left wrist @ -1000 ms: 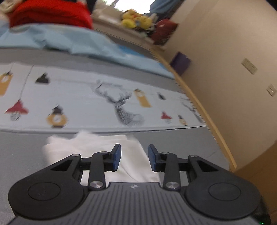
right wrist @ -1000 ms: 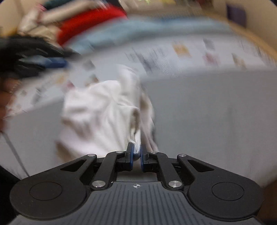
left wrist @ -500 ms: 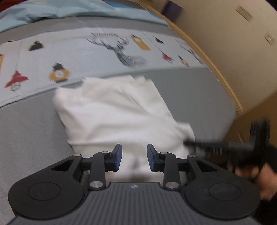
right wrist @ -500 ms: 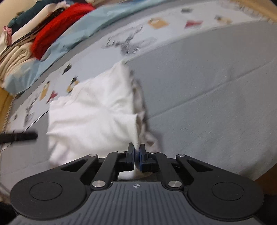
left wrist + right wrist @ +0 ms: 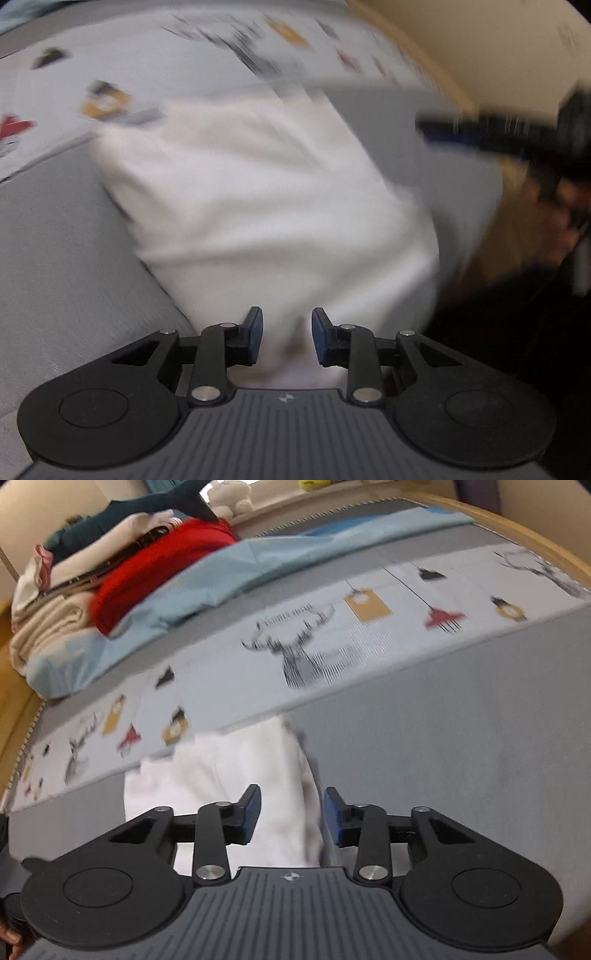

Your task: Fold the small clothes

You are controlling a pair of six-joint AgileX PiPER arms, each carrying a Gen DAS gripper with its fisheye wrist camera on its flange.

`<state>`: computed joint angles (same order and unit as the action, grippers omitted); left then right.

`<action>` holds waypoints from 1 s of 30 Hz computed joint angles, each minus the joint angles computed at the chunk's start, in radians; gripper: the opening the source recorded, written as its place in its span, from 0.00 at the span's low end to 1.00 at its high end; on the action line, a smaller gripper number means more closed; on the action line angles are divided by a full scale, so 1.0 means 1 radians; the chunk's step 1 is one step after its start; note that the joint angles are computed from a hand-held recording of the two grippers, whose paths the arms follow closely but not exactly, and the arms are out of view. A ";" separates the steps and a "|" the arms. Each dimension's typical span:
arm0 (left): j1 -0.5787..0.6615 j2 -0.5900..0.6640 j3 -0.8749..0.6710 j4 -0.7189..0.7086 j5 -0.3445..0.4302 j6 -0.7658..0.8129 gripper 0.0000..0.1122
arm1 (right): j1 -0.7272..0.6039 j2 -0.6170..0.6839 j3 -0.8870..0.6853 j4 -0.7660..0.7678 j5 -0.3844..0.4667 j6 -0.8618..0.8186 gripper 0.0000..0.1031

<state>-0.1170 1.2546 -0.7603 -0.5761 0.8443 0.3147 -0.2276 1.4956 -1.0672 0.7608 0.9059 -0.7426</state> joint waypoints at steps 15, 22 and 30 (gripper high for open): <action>0.366 0.178 -0.047 -0.260 -0.110 -0.031 0.39 | 0.118 0.325 -0.164 0.071 -0.068 0.022 0.06; 0.253 0.212 -0.086 -0.225 -0.308 -0.075 0.02 | 0.105 0.266 -0.108 0.159 -0.192 -0.081 0.05; 0.152 0.188 -0.097 0.044 -0.391 -0.313 0.03 | 0.108 0.200 -0.059 0.140 -0.307 -0.120 0.16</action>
